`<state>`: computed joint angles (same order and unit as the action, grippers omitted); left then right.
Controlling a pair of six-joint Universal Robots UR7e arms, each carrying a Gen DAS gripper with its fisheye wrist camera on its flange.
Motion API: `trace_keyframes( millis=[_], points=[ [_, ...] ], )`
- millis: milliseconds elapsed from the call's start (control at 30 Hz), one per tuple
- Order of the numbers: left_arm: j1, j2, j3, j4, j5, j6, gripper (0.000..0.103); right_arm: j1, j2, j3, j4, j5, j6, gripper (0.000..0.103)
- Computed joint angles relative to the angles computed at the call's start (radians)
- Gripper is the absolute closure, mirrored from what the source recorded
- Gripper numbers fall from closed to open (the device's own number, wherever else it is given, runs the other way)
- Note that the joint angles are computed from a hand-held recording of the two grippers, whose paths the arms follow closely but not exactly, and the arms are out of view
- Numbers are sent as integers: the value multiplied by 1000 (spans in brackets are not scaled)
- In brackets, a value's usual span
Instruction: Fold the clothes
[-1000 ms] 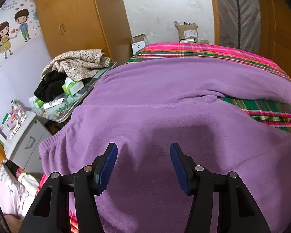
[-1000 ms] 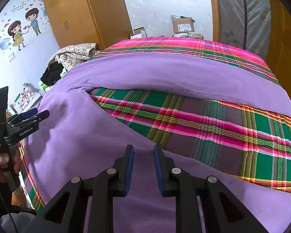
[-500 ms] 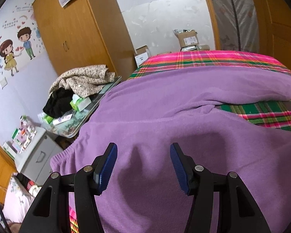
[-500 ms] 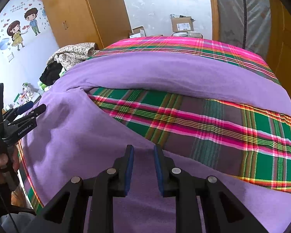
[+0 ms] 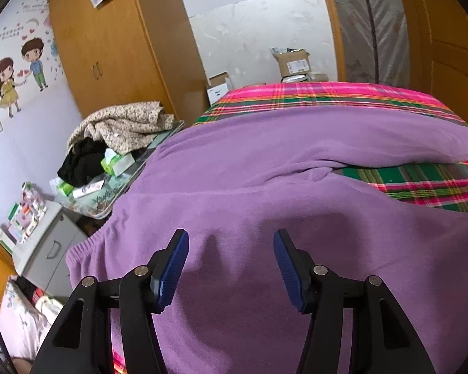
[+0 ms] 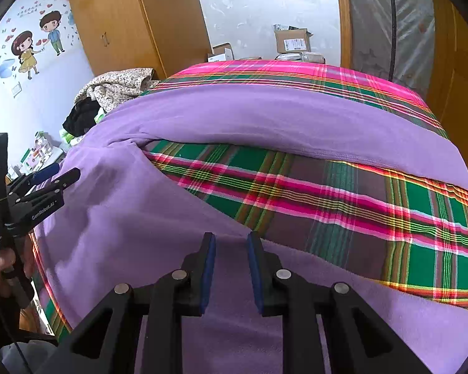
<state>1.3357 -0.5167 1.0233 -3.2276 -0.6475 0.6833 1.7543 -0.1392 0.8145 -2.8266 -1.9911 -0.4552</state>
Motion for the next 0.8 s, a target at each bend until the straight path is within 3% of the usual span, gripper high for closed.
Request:
trace_keyframes(
  millis=[300,433,567,800],
  points=[
    [16,-14,-8,201,1,-139,44,-1,1,-1,7,1,6,82],
    [17,-10,-4,188,4,-128,44,-1,5,-6,15,1,10,82],
    [14,6,-10,125,31,-60,31,-2,7,-10,21,0,14,82],
    [6,39,-37,46,66,48,31,-5,17,-28,41,0,25,81]
  ],
)
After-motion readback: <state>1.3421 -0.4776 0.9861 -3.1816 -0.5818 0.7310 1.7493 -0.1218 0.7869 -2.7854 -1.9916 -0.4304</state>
